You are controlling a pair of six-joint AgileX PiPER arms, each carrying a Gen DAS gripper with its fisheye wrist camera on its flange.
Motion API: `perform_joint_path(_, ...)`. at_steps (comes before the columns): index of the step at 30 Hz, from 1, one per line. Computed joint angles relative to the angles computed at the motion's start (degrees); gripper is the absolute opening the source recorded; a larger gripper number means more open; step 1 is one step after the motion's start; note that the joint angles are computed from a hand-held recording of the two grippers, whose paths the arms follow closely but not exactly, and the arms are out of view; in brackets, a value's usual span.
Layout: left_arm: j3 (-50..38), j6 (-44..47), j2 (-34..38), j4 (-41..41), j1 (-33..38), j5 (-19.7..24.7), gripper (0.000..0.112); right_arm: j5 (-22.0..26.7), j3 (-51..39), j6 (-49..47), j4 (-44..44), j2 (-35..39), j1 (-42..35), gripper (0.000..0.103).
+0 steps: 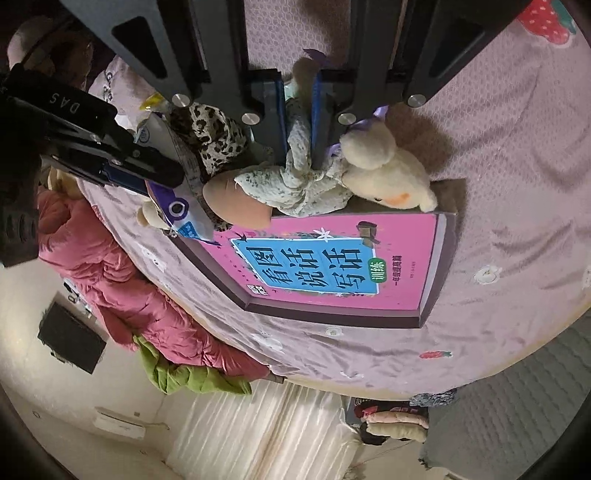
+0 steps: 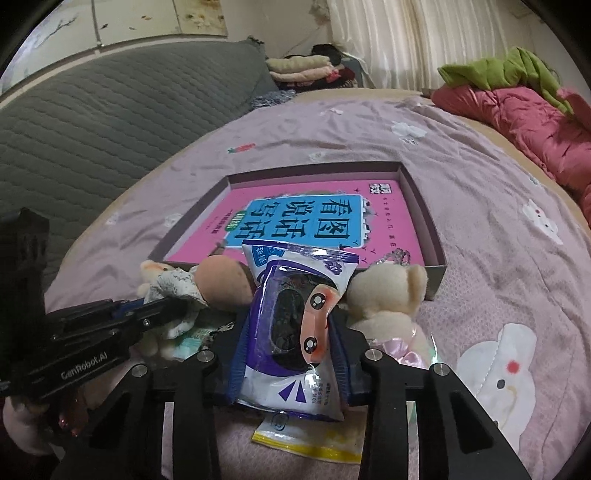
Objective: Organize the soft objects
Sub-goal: 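Lift the scrunchie with the left gripper while the right lifts the wipes pack over the box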
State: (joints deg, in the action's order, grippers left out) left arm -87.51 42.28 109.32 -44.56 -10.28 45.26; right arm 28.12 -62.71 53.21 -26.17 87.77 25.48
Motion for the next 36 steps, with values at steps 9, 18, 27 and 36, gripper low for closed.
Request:
perform_joint_path(9, 2.81, 2.37, -3.43, -2.38, -0.03, 0.6, 0.01, -2.41, 1.97, 0.74, -0.86, -3.7, 0.48, 0.037)
perform_joint_path(18, 5.0, 7.32, -5.52, -8.25, 2.19, 3.8, 0.01, -3.58, 3.33, 2.6, -2.07, -5.64, 0.72, 0.037)
perform_joint_path(27, 3.37, 4.97, -2.67, -8.75, 3.68, 5.41, 0.011, -4.25, 3.59, -0.05, 0.77, -5.83, -0.41, 0.037)
perform_joint_path(36, 3.88, 2.67, -4.17, -4.33, 1.55, 1.8, 0.024, -4.79, 3.74, -0.93, 2.07, -5.53, -0.84, 0.037)
